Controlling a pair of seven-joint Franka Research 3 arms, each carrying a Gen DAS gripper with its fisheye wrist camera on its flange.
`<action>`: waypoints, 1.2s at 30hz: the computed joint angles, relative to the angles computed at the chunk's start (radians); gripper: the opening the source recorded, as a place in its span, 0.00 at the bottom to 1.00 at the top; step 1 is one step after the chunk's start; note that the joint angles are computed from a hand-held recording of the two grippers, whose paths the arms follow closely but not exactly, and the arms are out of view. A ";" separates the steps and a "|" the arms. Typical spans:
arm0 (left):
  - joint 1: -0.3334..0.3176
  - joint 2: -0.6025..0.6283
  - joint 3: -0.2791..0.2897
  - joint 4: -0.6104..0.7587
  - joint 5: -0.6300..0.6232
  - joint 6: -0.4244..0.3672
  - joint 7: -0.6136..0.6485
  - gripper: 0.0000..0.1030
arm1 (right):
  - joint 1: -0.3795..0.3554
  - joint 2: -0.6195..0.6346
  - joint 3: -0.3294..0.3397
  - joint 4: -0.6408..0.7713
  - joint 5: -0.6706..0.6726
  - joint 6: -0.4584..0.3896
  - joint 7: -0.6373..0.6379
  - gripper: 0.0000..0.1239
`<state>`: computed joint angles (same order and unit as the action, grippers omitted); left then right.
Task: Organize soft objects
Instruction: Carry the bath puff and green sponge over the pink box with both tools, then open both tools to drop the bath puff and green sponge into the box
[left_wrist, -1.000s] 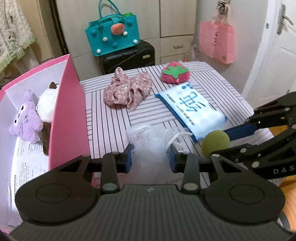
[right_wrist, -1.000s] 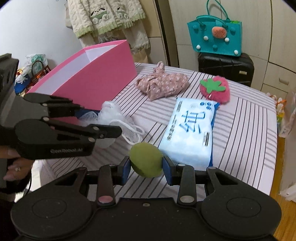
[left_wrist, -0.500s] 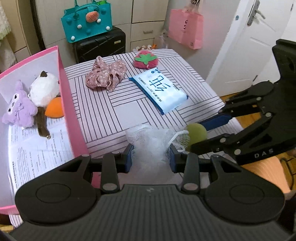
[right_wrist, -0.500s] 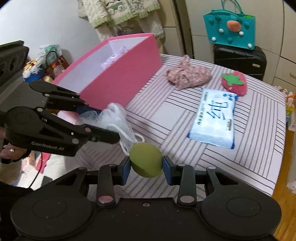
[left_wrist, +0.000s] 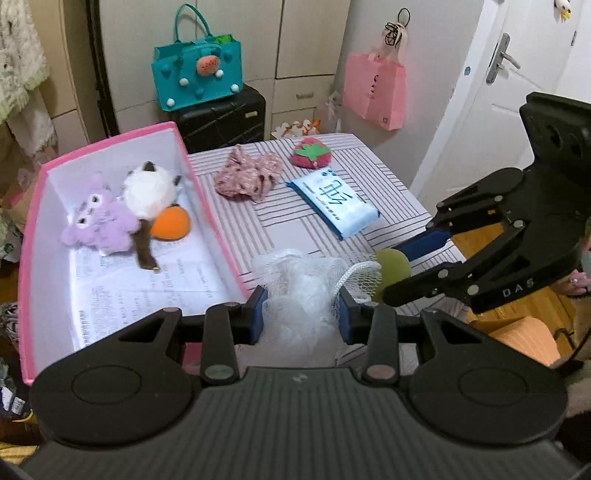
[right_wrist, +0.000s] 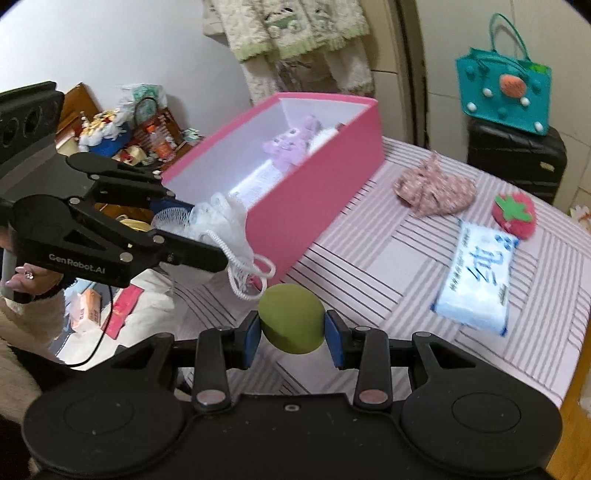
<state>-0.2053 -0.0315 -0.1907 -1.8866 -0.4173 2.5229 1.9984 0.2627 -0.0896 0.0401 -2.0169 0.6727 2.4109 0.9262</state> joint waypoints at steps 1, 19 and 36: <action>0.002 -0.010 0.001 -0.012 0.012 0.015 -0.002 0.36 | 0.004 0.003 0.003 0.007 0.003 0.002 -0.008 0.34; 0.069 -0.001 0.051 -0.038 0.093 0.254 -0.145 0.37 | 0.025 0.223 0.065 0.297 0.164 0.085 -0.276 0.34; 0.119 0.340 0.017 0.358 0.536 -0.028 -0.254 0.39 | 0.071 0.713 0.087 0.957 -0.251 -0.189 -0.093 0.35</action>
<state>-0.0858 0.3086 -0.1735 -1.5290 0.1187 2.4950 1.7440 0.3340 0.6239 0.1266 -1.0594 0.4221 2.2222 0.8330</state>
